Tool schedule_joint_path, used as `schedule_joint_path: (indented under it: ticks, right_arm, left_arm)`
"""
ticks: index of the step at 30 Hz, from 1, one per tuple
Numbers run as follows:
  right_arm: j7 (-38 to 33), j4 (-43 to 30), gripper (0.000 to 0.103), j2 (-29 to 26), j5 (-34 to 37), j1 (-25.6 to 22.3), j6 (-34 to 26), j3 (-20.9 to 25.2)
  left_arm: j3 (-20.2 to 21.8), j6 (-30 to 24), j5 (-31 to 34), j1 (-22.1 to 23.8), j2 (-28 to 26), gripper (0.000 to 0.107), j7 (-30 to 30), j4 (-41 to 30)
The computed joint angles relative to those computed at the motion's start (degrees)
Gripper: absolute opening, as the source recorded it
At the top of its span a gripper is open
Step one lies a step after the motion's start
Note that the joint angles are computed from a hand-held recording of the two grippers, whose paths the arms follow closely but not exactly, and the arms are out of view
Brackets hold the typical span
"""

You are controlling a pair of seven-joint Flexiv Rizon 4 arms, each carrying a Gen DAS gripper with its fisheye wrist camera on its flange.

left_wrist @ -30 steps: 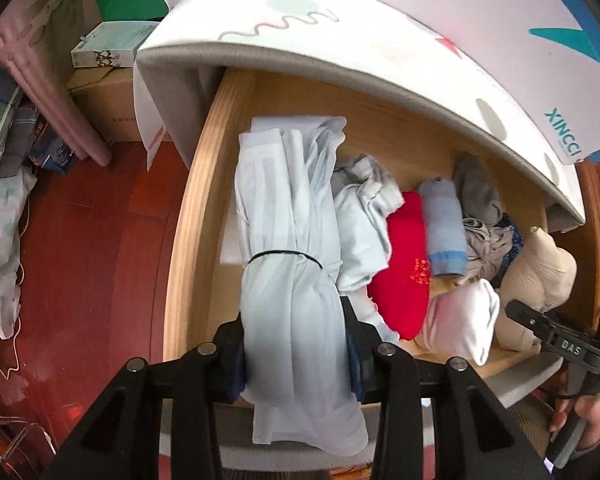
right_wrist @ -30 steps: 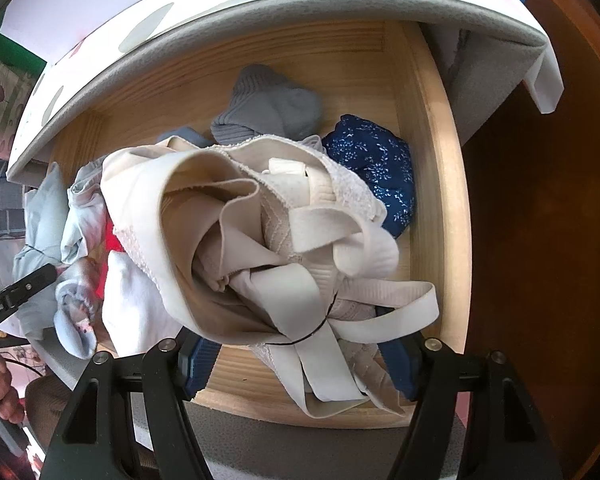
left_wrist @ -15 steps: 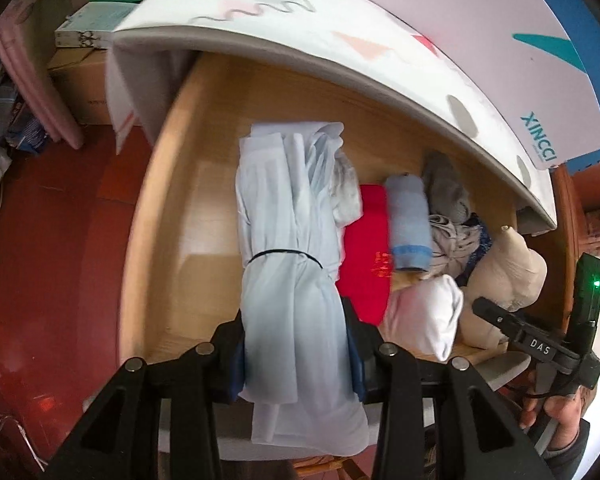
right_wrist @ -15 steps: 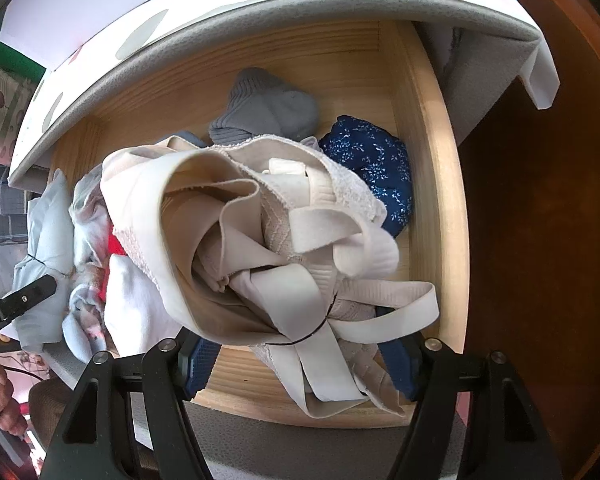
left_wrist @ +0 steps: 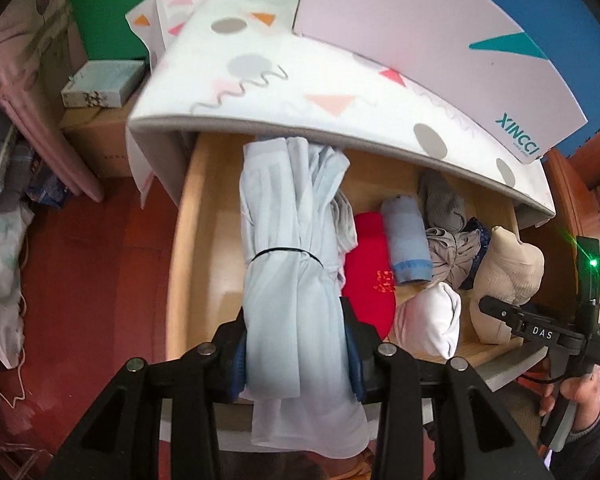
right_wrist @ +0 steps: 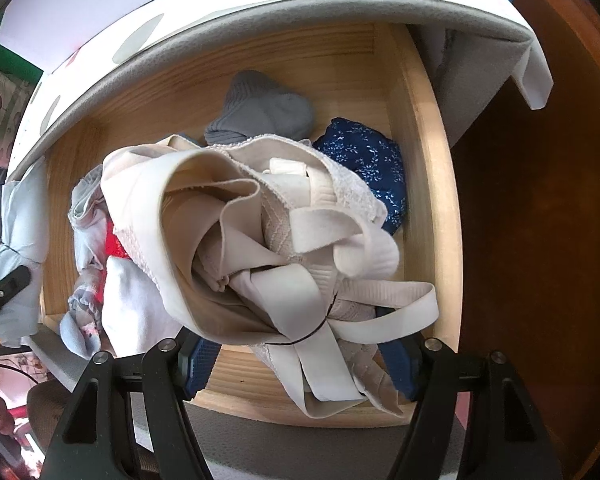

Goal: Take underwear out of drawer
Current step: 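Lift the pale blue garment with the left tool and drop it into the white box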

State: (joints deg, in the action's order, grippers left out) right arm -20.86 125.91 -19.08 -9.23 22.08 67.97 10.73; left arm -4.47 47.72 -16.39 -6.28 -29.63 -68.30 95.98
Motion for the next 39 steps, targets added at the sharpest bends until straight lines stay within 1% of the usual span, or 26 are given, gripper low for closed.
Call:
schedule_joint_path:
  ticks: [4, 6, 10, 12, 15, 18, 28, 30, 33, 39]
  right_arm:
    - [0.46, -0.56, 0.067, -0.12, -0.36, 0.4, -0.94, -0.08]
    - [0.42, -1.12, 0.067, -0.28, -0.49, 0.54, -1.87, -0.03]
    - [0.62, -1.47, 0.067, -0.47, -0.3, 0.59, -2.12, 0.0]
    - [0.84, -1.46, 0.067, -0.51, -0.27, 0.7, -2.0, 0.02]
    - [0.96, -1.4, 0.067, -0.53, -0.27, 0.7, -1.93, 0.0]
    - [1.07, -1.38, 0.067, -0.51, -0.28, 0.73, -2.05, 0.01]
    - [0.92, -1.28, 0.067, -0.65, -0.27, 0.65, -1.86, 0.04]
    - [1.04, -1.31, 0.067, -0.62, -0.26, 0.7, -1.97, 0.03]
    - [0.99, -1.28, 0.067, -0.57, -0.3, 0.69, -1.98, 0.03]
    - [1.09, -1.26, 0.067, -0.6, -0.25, 0.72, -1.83, 0.05]
  left_arm:
    - [-0.06, 1.68, -0.1, 0.46, 1.02, 0.039, 1.41, 0.55]
    - [-0.63, 2.99, -0.91, 1.02, 1.91, 0.038, 3.24, 1.6]
    - [-0.47, 3.11, -0.73, 0.99, 3.05, 0.036, 5.09, 1.97]
    - [-0.76, 2.5, -1.63, 1.61, 3.57, 0.036, 6.63, 2.47]
    - [-0.11, 2.12, -1.41, 1.58, 4.17, 0.032, 6.93, 3.14]
    - [-0.08, 3.14, -1.73, 1.52, 5.06, 0.03, 7.66, 5.05]
    - [-1.06, 5.82, -7.46, 2.98, 9.3, 0.028, 11.92, 9.11]
    - [-1.64, 6.18, -9.59, 3.36, 10.24, 0.028, 13.62, 8.94]
    - [-1.84, 7.33, -10.9, 2.99, 10.86, 0.028, 14.82, 7.69]
    - [-3.0, 8.93, -12.98, 2.0, 9.66, 0.028, 15.56, 1.49]
